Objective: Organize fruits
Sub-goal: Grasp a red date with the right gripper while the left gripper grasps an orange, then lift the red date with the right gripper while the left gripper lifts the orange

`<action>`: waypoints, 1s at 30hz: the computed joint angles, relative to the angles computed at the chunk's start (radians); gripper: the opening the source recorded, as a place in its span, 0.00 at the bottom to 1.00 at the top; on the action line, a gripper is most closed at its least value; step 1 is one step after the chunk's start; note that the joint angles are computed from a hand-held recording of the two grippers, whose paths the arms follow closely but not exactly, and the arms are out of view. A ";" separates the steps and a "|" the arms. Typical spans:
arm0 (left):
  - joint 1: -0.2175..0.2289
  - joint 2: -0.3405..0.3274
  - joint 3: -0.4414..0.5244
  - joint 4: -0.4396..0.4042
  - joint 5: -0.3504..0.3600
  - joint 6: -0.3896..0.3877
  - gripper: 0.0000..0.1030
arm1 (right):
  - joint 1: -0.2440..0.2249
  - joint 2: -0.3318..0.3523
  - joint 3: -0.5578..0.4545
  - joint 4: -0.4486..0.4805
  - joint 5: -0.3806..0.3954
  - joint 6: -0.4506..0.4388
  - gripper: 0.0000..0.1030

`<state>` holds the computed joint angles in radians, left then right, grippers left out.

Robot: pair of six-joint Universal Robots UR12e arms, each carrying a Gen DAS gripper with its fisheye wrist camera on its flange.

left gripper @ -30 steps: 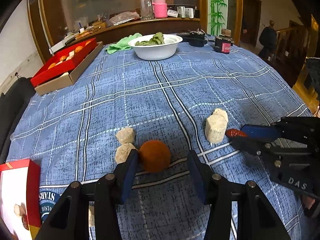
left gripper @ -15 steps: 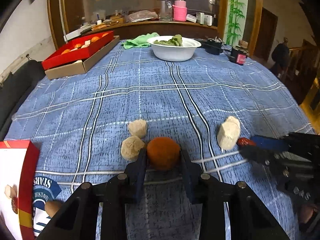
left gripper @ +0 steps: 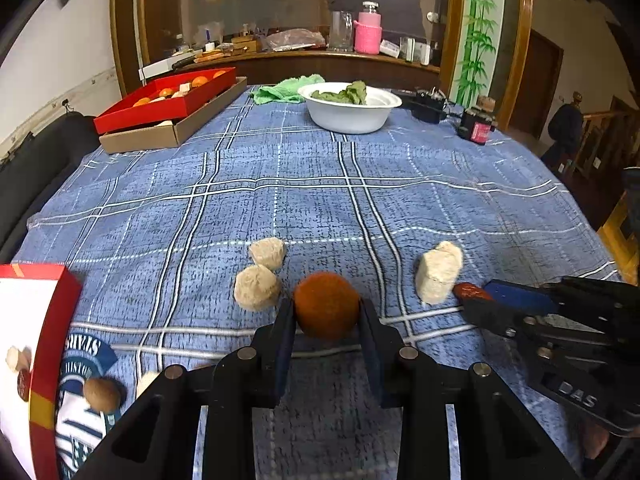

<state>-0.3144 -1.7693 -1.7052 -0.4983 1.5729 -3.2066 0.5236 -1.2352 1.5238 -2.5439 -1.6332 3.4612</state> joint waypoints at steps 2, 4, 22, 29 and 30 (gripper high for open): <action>-0.002 0.015 -0.016 0.009 0.000 -0.008 0.30 | 0.003 0.000 -0.003 0.007 -0.005 -0.002 0.22; 0.000 0.031 -0.033 0.015 -0.008 -0.014 0.30 | 0.004 -0.001 -0.006 0.016 -0.006 -0.006 0.22; 0.021 0.066 -0.078 0.038 -0.058 -0.062 0.30 | 0.038 0.037 -0.066 0.077 -0.095 -0.148 0.18; 0.023 0.065 -0.079 0.047 -0.065 -0.066 0.30 | 0.031 0.031 -0.052 0.057 -0.083 -0.125 0.15; 0.022 0.066 -0.080 0.052 -0.059 -0.065 0.30 | 0.031 0.031 -0.052 0.057 -0.085 -0.121 0.15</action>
